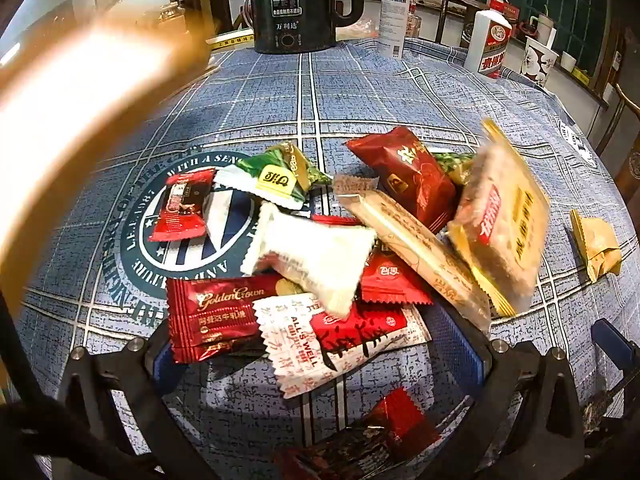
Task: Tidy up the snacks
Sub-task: 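Move the left tool over the snack pile and the right tool toward the mustard-yellow pouch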
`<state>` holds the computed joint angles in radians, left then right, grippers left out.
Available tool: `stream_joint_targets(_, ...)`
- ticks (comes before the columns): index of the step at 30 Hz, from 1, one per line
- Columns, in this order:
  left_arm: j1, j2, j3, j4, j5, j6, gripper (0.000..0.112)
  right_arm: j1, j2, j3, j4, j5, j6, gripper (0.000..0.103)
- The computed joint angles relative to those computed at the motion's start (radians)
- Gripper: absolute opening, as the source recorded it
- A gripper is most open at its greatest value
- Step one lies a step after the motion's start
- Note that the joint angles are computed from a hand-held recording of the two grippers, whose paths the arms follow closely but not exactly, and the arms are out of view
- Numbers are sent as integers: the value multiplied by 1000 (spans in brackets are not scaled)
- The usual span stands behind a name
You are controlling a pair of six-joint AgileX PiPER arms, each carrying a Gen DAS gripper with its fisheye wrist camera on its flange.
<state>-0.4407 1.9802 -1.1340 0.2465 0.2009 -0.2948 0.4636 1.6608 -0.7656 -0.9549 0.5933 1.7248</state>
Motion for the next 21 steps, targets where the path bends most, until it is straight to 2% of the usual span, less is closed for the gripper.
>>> stream_joint_targets(21,2,0,-1,-24,0,22,103,2,1,13,-17,-7,22,103)
